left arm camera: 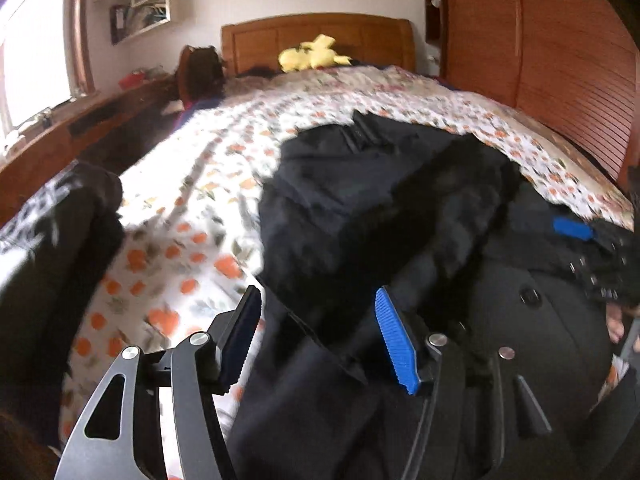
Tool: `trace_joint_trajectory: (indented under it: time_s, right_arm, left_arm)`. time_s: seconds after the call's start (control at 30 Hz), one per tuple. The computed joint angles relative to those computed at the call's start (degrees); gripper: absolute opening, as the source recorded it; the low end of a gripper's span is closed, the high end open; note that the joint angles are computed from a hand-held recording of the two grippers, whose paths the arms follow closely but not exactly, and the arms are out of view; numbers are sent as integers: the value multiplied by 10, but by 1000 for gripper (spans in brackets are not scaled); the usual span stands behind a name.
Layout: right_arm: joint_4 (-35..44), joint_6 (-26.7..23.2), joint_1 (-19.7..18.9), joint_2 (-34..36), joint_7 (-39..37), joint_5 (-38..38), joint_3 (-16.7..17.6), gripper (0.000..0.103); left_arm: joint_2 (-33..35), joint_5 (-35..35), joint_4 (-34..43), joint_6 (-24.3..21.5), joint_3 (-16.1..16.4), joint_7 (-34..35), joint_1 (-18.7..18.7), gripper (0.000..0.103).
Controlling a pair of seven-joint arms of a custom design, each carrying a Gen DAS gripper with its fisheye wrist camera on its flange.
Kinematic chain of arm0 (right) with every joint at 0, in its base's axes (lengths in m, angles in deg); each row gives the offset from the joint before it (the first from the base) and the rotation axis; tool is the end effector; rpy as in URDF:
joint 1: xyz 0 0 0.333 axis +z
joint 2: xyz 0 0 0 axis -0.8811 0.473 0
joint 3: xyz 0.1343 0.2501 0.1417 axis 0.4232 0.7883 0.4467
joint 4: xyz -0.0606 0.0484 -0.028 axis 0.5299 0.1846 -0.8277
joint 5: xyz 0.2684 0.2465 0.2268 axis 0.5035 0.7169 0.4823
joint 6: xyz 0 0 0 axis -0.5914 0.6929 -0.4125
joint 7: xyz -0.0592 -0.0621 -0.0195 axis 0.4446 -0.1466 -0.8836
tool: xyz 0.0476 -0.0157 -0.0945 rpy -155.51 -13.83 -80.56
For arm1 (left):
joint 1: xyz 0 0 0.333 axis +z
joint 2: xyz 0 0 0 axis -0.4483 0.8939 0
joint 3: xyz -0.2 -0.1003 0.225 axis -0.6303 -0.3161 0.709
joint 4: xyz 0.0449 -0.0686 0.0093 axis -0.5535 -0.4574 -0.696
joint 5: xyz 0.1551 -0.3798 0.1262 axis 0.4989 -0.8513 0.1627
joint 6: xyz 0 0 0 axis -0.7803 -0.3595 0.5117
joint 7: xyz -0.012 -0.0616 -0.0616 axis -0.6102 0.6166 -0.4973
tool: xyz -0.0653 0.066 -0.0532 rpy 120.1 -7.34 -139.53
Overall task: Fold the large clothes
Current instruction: 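Grasp the coat side edge with the left tool, then fold the coat side over toward the coat middle and open the left tool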
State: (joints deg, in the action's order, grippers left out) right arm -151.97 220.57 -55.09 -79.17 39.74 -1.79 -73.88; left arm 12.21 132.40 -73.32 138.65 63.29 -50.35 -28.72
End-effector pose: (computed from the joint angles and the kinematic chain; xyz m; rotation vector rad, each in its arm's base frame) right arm 0.4781 -0.0138 0.3683 -2.0870 0.8754 -0.4662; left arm 0.3738 -0.1703 0.3899 -1.8048 1.5732 -0.6520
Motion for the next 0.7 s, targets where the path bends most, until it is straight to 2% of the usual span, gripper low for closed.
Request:
trace_joint_trajectory:
  time_s: [0.03, 0.1, 0.23, 0.3, 0.33, 0.43, 0.7]
  right_arm:
    - [0, 0, 0, -1, -1, 0, 0, 62]
    - [0, -1, 0, 0, 0, 0, 0, 62]
    - [0, -1, 0, 0, 1, 1, 0, 62]
    - [0, -1, 0, 0, 0, 2, 0, 62]
    - [0, -1, 0, 0, 0, 0, 0, 62]
    - [0, -2, 0, -1, -1, 2, -1, 62]
    - [3, -1, -1, 0, -1, 0, -1, 62]
  left_arm:
    - [9, -2, 1, 1, -1, 2, -3, 62]
    - [29, 6, 8, 5, -11, -5, 0, 50]
    - [64, 11, 18, 6, -9, -9, -6, 35]
    - [73, 6, 18, 9, 0, -5, -13, 12]
    - [73, 2, 16, 17, 6, -3, -17, 7]
    - [52, 2, 6, 33, 4, -15, -19, 5]
    - [12, -30, -1, 24, -18, -9, -53, 5]
